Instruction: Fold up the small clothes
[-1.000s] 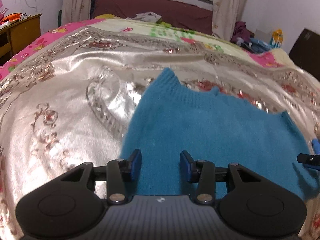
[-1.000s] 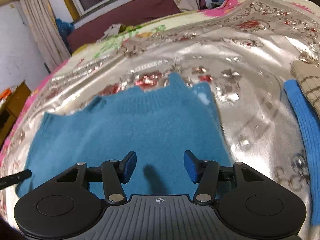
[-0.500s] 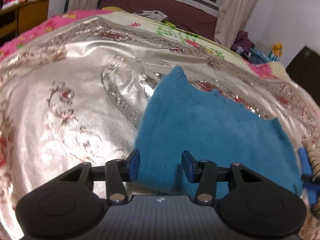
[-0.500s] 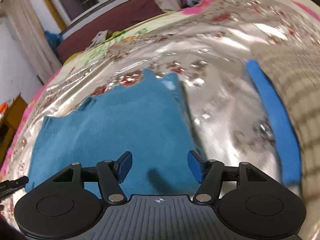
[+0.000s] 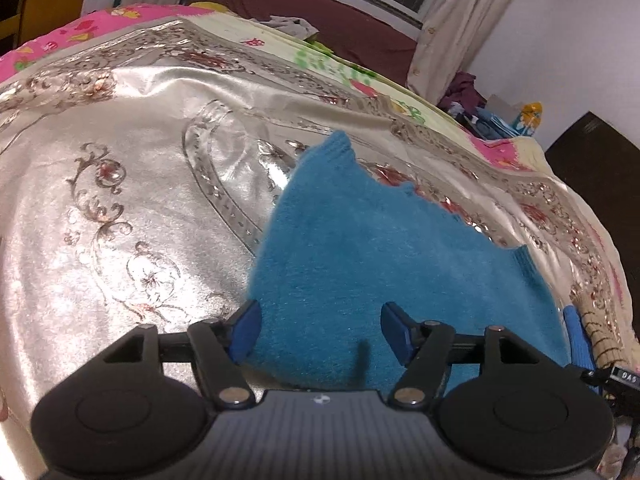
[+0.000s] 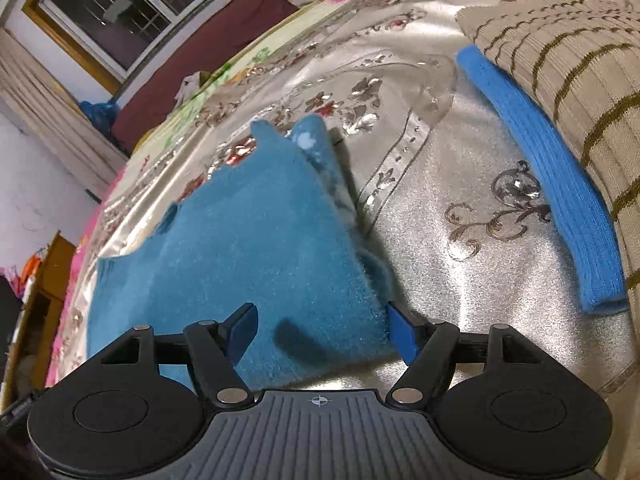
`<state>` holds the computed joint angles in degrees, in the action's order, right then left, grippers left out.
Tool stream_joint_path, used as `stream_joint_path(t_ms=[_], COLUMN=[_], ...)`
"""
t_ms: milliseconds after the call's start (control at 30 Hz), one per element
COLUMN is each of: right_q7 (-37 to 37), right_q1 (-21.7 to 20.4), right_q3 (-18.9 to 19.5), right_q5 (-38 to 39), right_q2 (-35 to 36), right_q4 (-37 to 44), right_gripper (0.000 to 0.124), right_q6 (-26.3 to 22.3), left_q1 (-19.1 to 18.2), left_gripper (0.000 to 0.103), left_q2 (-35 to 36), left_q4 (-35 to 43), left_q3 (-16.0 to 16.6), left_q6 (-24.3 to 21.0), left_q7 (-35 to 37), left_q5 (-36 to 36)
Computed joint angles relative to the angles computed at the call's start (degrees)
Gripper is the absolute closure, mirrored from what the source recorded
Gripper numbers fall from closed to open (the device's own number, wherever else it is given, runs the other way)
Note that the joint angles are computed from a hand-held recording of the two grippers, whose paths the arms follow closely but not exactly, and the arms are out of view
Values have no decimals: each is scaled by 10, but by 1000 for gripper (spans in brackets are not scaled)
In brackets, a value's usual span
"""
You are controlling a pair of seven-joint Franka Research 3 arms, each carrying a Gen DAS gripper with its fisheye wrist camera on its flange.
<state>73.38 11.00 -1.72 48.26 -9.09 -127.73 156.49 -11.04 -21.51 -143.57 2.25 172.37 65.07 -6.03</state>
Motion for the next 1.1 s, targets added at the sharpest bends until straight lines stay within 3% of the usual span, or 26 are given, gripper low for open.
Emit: stream_joint_path(t_ms=[167,267,367,467,667,833,967,1100], right_q7=[-4,-19,-35,-30,-11,-37,-17,-70], right_q1=[-6,-5,-8,-15,-19,2,5,21], right_q3=[-7,-7,-5,-3,0,-22,-16,-21], right_q5=[11,53,68,72,61,132,125,238], right_q2=[11,23,36,48,-11,-68,-42,-15], right_q4=[8,17,29,40,-12,-59,-51,-37], right_gripper=[52,46,44,44,44,44,44,44], right_q6=[-25,-23,-33,-43,-29,-44,-35,-2], left_q1=[27,-36,-7,-17,7,-5,10,-5], left_gripper=[34,34,32,32,51,51,48,47], left_q2=[12,26,37,48,40,35,26,4], left_q4=[4,11,21,32,31,24,16,-5], left_q3=[-13,41,9,18,-2,10,-6,7], left_q6=[-7,-5,-12,-22,-44,-38,-39,-35], left_q7=[-24,22,24,43,48,62,39,29], left_q5=[10,-57,-34,-58,-70,-106,-96,-108])
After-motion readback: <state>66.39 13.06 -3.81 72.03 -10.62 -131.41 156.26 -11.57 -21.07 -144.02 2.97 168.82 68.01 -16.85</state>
